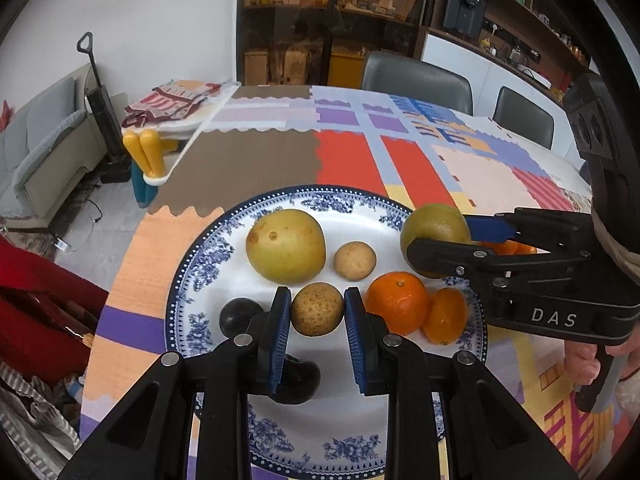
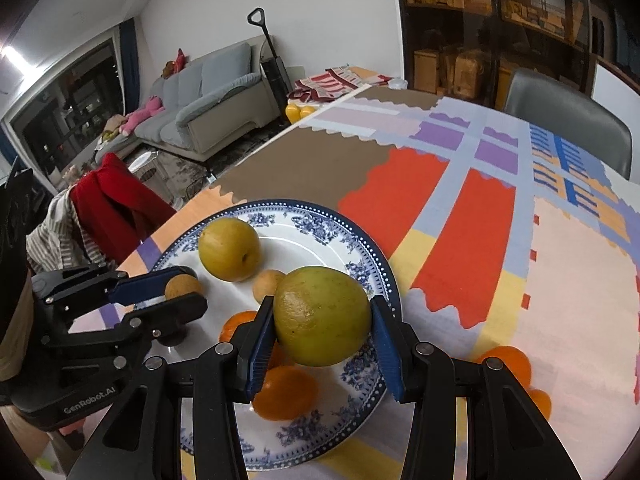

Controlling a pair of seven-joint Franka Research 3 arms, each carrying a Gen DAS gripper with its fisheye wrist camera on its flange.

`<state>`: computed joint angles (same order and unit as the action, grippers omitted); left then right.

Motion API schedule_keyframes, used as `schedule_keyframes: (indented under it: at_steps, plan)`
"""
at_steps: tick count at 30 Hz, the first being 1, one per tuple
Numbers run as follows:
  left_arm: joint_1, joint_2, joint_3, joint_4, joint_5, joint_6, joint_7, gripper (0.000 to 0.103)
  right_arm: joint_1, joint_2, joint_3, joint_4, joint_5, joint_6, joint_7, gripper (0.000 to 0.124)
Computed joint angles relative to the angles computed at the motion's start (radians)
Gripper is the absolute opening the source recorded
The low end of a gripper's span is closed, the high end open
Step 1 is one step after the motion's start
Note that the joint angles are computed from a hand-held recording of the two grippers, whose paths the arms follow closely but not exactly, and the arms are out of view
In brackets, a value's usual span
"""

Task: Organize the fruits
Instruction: 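Open the left gripper to drop the kiwi while the right releases the pomelo, then move both open grippers back toward the two remaining oranges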

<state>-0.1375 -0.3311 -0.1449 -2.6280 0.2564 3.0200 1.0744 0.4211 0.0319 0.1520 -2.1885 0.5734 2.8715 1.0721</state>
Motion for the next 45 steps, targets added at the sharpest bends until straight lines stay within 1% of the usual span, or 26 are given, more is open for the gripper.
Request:
schedule_keyframes:
  at_steps: [4, 6, 7, 9, 11, 17, 19, 22, 24, 25, 28, 30, 33, 35, 38, 40, 43, 45]
  plan:
    - [-0.029, 0.005, 0.027, 0.002, -0.026, -0.007, 0.032, 0.027, -0.002, 0.010, 0.000, 0.011, -0.001, -0.019, -0.004, 0.047]
    - [-0.026, 0.005, 0.023, 0.004, -0.030, -0.010, 0.032, 0.028, -0.002, 0.012, 0.001, 0.015, 0.000, -0.026, -0.004, 0.047]
    - [-0.023, 0.005, 0.020, 0.007, -0.029, -0.015, 0.033, 0.030, -0.002, 0.011, 0.002, 0.015, 0.003, -0.028, -0.004, 0.048]
    - [0.017, -0.009, -0.019, 0.006, 0.003, -0.025, -0.002, 0.036, -0.002, 0.009, 0.001, 0.016, 0.002, -0.035, 0.005, 0.050]
    - [0.018, -0.023, -0.023, -0.001, 0.014, -0.029, -0.013, 0.038, -0.001, -0.004, 0.006, 0.004, 0.042, -0.013, -0.026, 0.052]
    - [0.000, -0.093, -0.029, -0.028, 0.018, -0.048, -0.047, 0.042, 0.018, -0.086, 0.001, -0.058, 0.068, 0.046, -0.040, 0.052]
    - [-0.001, -0.122, -0.040, -0.040, 0.026, -0.050, -0.062, 0.044, 0.026, -0.131, 0.000, -0.100, 0.047, 0.082, -0.024, 0.053]
    - [0.000, -0.167, -0.065, -0.052, 0.046, -0.056, -0.089, 0.046, 0.036, -0.194, -0.004, -0.160, 0.012, 0.132, 0.007, 0.059]
    - [-0.006, -0.192, -0.074, -0.058, 0.058, -0.055, -0.099, 0.052, 0.035, -0.241, -0.002, -0.204, -0.028, 0.169, 0.043, 0.059]
    - [-0.007, -0.206, -0.082, -0.060, 0.066, -0.056, -0.106, 0.053, 0.032, -0.261, -0.001, -0.223, -0.049, 0.182, 0.064, 0.060]
    - [-0.003, -0.238, -0.113, -0.057, 0.093, -0.063, -0.133, 0.060, -0.017, -0.334, 0.034, -0.291, -0.137, 0.229, 0.165, 0.068]
    - [-0.007, -0.252, -0.123, -0.054, 0.109, -0.062, -0.144, 0.063, -0.058, -0.378, 0.062, -0.328, -0.190, 0.251, 0.220, 0.069]
    - [-0.021, -0.260, -0.132, -0.044, 0.126, -0.062, -0.152, 0.068, -0.152, -0.444, 0.127, -0.373, -0.267, 0.254, 0.309, 0.071]
    - [-0.034, -0.258, -0.135, -0.036, 0.137, -0.057, -0.149, 0.069, -0.186, -0.492, 0.145, -0.407, -0.297, 0.258, 0.354, 0.071]
    - [-0.049, -0.249, -0.144, -0.022, 0.148, -0.053, -0.150, 0.071, -0.209, -0.546, 0.146, -0.440, -0.337, 0.252, 0.398, 0.071]
    - [-0.052, -0.240, -0.155, -0.014, 0.160, -0.046, -0.152, 0.072, -0.223, -0.584, 0.143, -0.465, -0.362, 0.248, 0.422, 0.071]
    - [-0.047, -0.215, -0.173, 0.009, 0.185, -0.042, -0.149, 0.073, -0.259, -0.624, 0.156, -0.492, -0.398, 0.245, 0.455, 0.071]
    - [-0.053, -0.198, -0.169, 0.019, 0.200, -0.025, -0.135, 0.073, -0.276, -0.637, 0.159, -0.500, -0.423, 0.235, 0.464, 0.071]
